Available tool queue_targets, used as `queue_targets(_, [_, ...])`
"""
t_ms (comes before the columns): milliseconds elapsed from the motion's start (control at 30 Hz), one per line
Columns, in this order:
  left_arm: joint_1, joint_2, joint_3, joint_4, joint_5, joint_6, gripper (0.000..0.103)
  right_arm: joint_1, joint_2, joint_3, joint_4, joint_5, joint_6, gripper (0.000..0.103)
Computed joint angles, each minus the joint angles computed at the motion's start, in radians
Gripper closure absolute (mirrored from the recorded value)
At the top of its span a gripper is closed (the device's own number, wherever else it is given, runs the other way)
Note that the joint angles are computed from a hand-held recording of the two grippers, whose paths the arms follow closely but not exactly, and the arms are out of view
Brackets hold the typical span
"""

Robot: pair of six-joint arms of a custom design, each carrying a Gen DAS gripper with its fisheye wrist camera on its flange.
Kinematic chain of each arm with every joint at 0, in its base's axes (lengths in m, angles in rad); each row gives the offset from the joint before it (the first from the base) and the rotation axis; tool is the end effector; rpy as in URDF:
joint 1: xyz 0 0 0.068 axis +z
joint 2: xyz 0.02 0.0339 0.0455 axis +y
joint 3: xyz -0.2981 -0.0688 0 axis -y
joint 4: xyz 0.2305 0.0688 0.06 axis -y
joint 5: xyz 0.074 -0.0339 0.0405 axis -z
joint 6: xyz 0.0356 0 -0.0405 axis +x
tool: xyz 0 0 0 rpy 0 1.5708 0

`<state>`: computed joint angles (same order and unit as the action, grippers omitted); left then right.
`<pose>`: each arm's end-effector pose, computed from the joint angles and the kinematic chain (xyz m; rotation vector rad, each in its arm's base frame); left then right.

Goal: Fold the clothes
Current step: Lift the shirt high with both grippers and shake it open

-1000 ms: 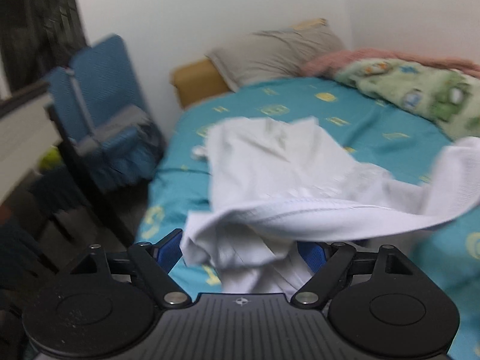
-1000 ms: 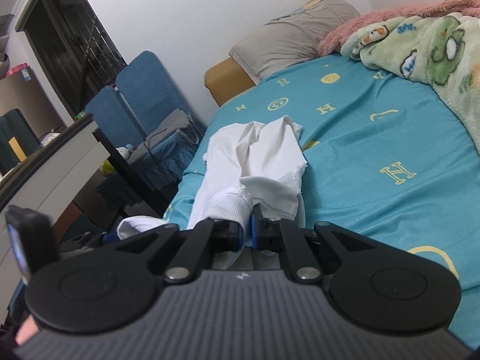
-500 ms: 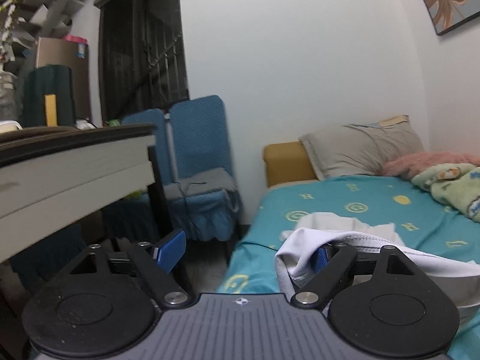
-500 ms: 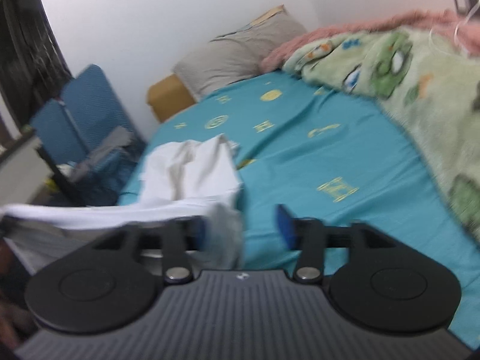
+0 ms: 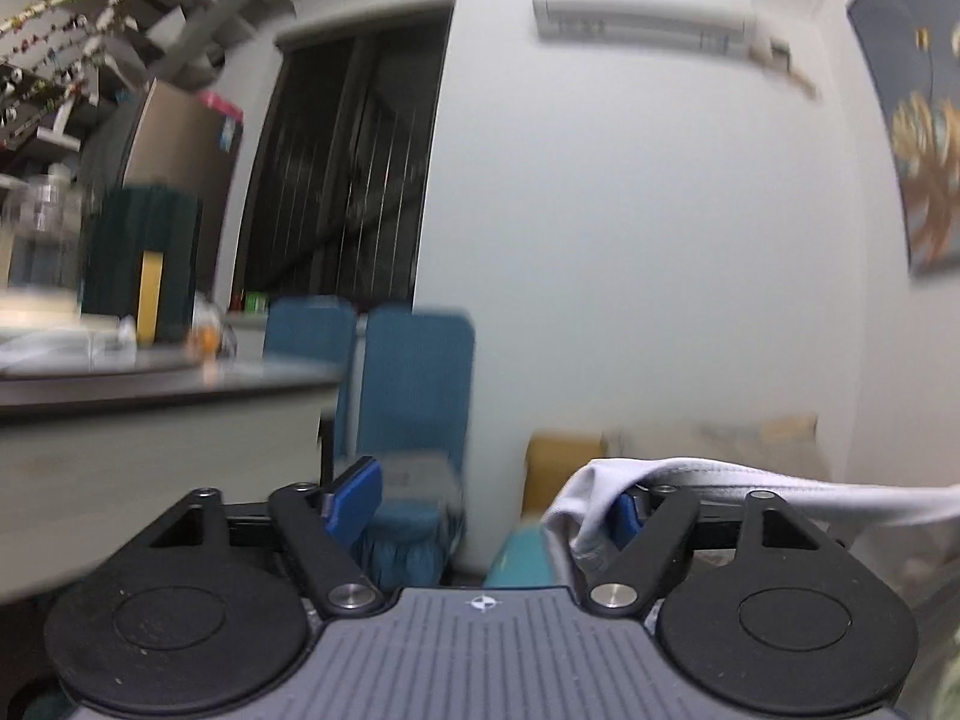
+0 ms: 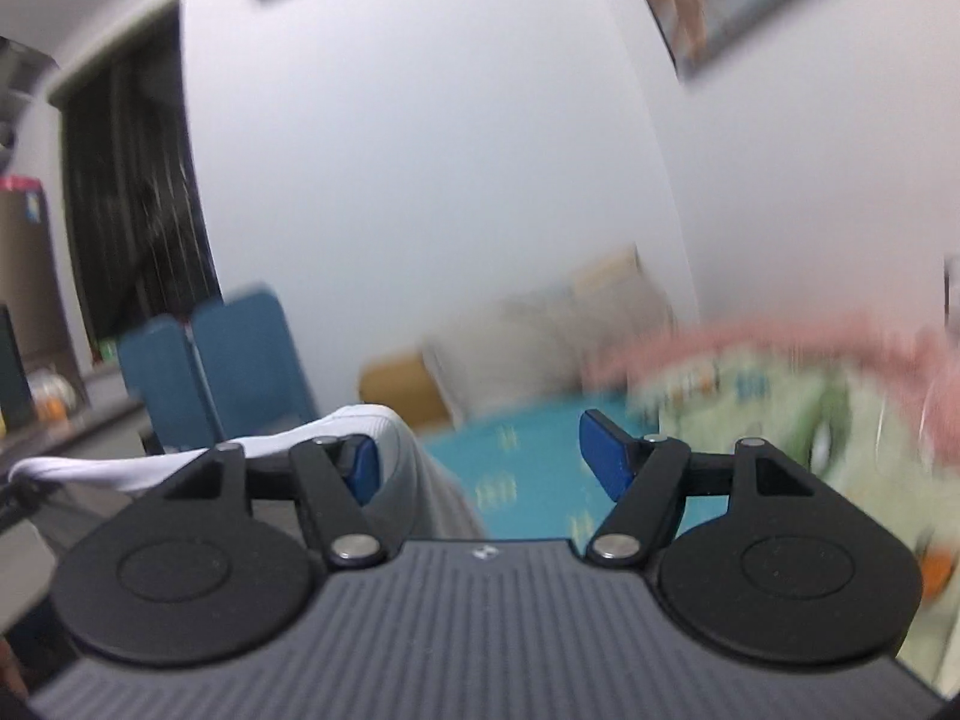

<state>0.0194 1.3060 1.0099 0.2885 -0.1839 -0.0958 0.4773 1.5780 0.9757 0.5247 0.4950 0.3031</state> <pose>0.2888 0.0121 0.3905 -0.2342 1.5614 0.0853 0.3196 0.1463 0.3223 0.2334 1.6258 0.1891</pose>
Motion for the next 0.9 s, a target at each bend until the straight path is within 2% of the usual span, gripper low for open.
queue_targets(200, [0.023, -0.12, 0.436, -0.386, 0.072, 0.017, 0.028, 0.123, -0.229, 0.206, -0.208, 0.143, -0.184, 0.033])
queue_targets(333, [0.079, -0.148, 0.798, -0.706, 0.175, 0.01, 0.025, 0.274, -0.36, 0.308, -0.314, 0.281, -0.238, 0.033])
queue_targets(467, [0.11, -0.077, 1.204, -1.055, 0.234, 0.018, 0.024, 0.473, -0.432, 0.362, -0.294, 0.48, -0.378, 0.033])
queue_targets(533, [0.112, -0.03, 1.376, -1.208, 0.261, 0.012, 0.024, 0.532, -0.446, 0.374, -0.28, 0.545, -0.431, 0.033])
queue_targets(600, [0.129, -0.027, 1.388, -1.251, 0.303, 0.014, 0.024, 0.529, -0.453, 0.382, -0.34, 0.562, -0.394, 0.033])
queue_targets(633, [0.125, -0.041, 1.329, -1.229, 0.305, 0.019, 0.024, 0.512, -0.453, 0.385, -0.386, 0.552, -0.35, 0.033])
queue_targets(733, [0.086, -0.08, 1.111, -1.118, 0.28, 0.028, 0.024, 0.398, -0.426, 0.39, -0.533, 0.45, -0.186, 0.033])
queue_targets(833, [0.05, -0.052, 0.897, -0.951, 0.247, 0.019, 0.024, 0.246, -0.365, 0.348, -0.566, 0.309, -0.089, 0.033])
queue_targets(900, [0.033, 0.015, 0.826, -0.856, 0.228, 0.027, 0.024, 0.16, -0.307, 0.325, -0.547, 0.228, -0.057, 0.033])
